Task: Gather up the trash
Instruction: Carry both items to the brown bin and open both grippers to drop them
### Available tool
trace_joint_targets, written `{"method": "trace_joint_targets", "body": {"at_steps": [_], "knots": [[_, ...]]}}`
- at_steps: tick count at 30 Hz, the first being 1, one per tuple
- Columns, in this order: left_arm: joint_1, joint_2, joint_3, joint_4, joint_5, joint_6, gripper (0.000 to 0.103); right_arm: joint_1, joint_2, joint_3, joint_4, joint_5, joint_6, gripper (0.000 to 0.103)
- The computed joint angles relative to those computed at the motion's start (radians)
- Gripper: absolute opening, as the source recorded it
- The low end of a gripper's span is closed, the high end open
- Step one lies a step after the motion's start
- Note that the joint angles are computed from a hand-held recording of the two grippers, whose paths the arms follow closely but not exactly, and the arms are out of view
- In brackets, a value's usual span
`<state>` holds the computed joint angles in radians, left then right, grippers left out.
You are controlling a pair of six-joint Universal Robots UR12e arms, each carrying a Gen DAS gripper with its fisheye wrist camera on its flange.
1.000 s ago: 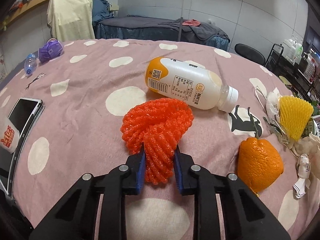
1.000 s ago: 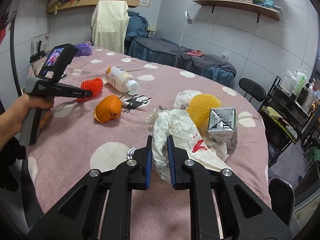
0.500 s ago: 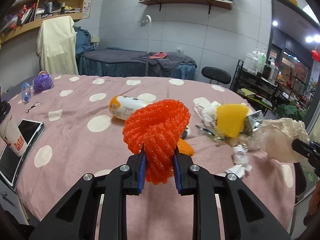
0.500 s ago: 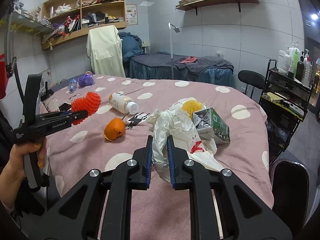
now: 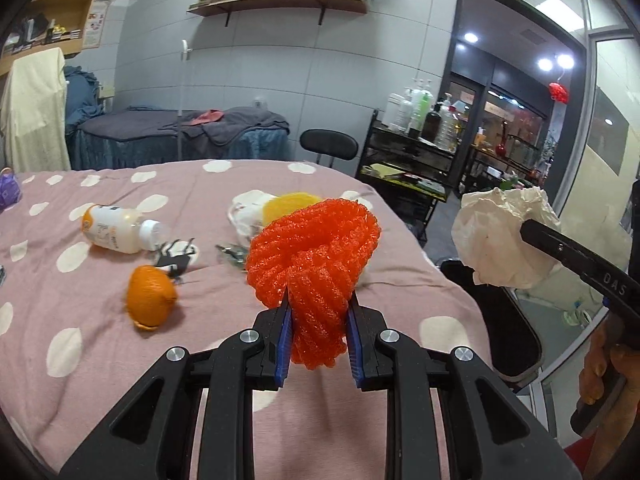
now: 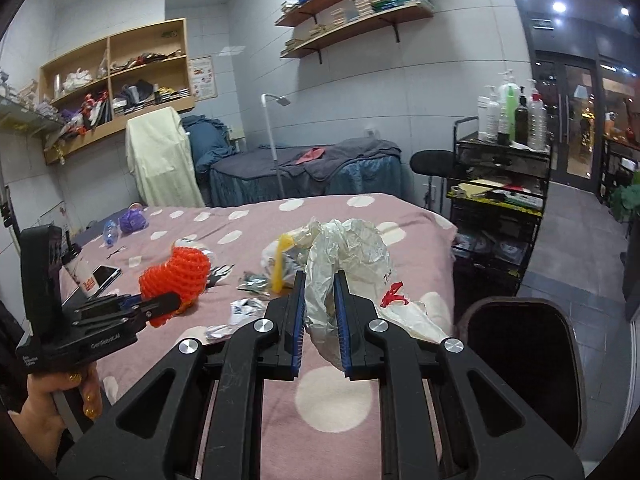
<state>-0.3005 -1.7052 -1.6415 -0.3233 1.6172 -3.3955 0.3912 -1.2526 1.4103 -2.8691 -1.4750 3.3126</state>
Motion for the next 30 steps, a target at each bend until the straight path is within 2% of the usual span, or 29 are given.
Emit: {"method": "trace_joint_targets", "body": {"at_steps": [4, 8, 13, 16, 20, 22, 23, 24, 25, 26, 30], "knots": [[-0.026, -0.040, 0.042, -0.002, -0.066, 0.023, 0.023, -0.036, -0.018, 0.034, 0.026, -0.053, 0.083, 0.015], [-0.056, -0.078, 0.088, -0.010, -0.126, 0.057, 0.023, -0.079, -0.028, 0.067, 0.085, -0.072, 0.184, 0.015], [-0.079, -0.121, 0.146, -0.044, -0.197, 0.100, 0.023, -0.139, -0.024, 0.106, 0.152, 0.004, 0.335, 0.015], [-0.089, -0.141, 0.174, -0.075, -0.231, 0.116, 0.023, -0.155, -0.020, 0.121, 0.180, 0.021, 0.375, 0.015], [-0.100, -0.169, 0.210, -0.119, -0.263, 0.138, 0.023, -0.159, -0.006, 0.127, 0.220, 0.010, 0.381, 0.016], [-0.103, -0.180, 0.224, -0.143, -0.276, 0.147, 0.023, -0.164, 0.002, 0.130, 0.235, 0.012, 0.384, 0.024], [-0.106, -0.186, 0.232, -0.157, -0.284, 0.150, 0.023, -0.165, 0.004, 0.131, 0.242, 0.011, 0.392, 0.037], [-0.108, -0.188, 0.236, -0.169, -0.290, 0.152, 0.023, -0.166, 0.004, 0.135, 0.245, 0.004, 0.405, 0.058], [-0.110, -0.193, 0.243, -0.183, -0.296, 0.156, 0.023, -0.163, 0.002, 0.141, 0.240, -0.016, 0.418, 0.067], [-0.113, -0.195, 0.249, -0.195, -0.298, 0.161, 0.023, -0.160, 0.000, 0.143, 0.234, -0.039, 0.425, 0.071], [-0.126, -0.211, 0.275, -0.230, -0.297, 0.183, 0.023, -0.149, -0.018, 0.154, 0.222, -0.129, 0.410, 0.071]]}}
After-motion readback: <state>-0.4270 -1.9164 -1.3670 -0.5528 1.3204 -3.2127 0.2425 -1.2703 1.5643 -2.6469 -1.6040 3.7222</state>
